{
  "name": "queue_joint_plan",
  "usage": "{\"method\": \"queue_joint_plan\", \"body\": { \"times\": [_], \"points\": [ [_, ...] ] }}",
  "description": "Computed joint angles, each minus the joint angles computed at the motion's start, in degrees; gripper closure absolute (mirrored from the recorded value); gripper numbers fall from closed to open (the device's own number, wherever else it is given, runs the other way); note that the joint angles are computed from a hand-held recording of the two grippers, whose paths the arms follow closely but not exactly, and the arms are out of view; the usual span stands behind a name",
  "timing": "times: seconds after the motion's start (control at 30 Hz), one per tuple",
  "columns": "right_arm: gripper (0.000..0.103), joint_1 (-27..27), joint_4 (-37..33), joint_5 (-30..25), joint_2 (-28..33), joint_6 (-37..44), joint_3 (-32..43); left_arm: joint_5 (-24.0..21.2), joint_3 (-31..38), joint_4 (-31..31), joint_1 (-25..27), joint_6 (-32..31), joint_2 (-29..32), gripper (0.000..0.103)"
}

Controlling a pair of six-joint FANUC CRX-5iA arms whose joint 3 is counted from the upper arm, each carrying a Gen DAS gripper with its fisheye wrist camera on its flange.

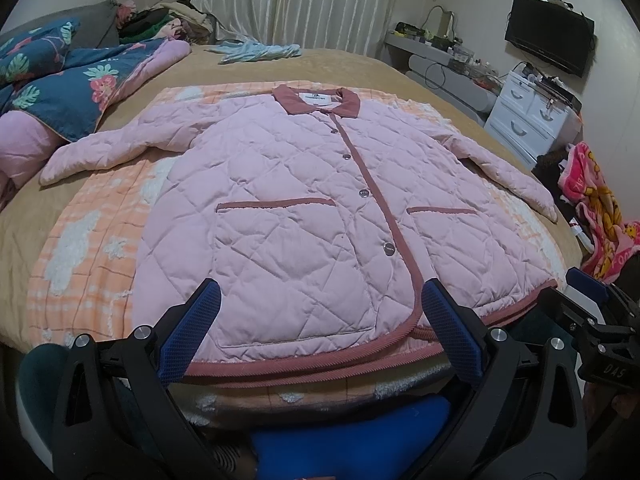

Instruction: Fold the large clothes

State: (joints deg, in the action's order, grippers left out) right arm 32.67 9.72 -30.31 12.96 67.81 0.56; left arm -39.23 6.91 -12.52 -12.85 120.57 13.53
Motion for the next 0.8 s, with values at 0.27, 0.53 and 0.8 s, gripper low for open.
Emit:
{"method": "queue_joint_plan", "body": {
  "times": [0.27, 0.53, 0.8],
  "points": [
    [0.004, 0.1, 0.3, 0.1, 0.1, -0.2, -0.1, 0.0, 0.0, -0.1, 0.0, -0.1, 0.0, 0.009],
    [0.004, 0.1, 0.6, 0.3, 0.1, -0.3, -0.2, 0.1, 0.0, -0.2, -0.1, 0.1, 0.0, 0.009],
    [0.004, 0.1, 0.7, 0.1, 0.1, -0.3, -0.1, -0.7, 0.7, 0.1, 0.3, -0.7, -0.1, 0.009]
  ]
}}
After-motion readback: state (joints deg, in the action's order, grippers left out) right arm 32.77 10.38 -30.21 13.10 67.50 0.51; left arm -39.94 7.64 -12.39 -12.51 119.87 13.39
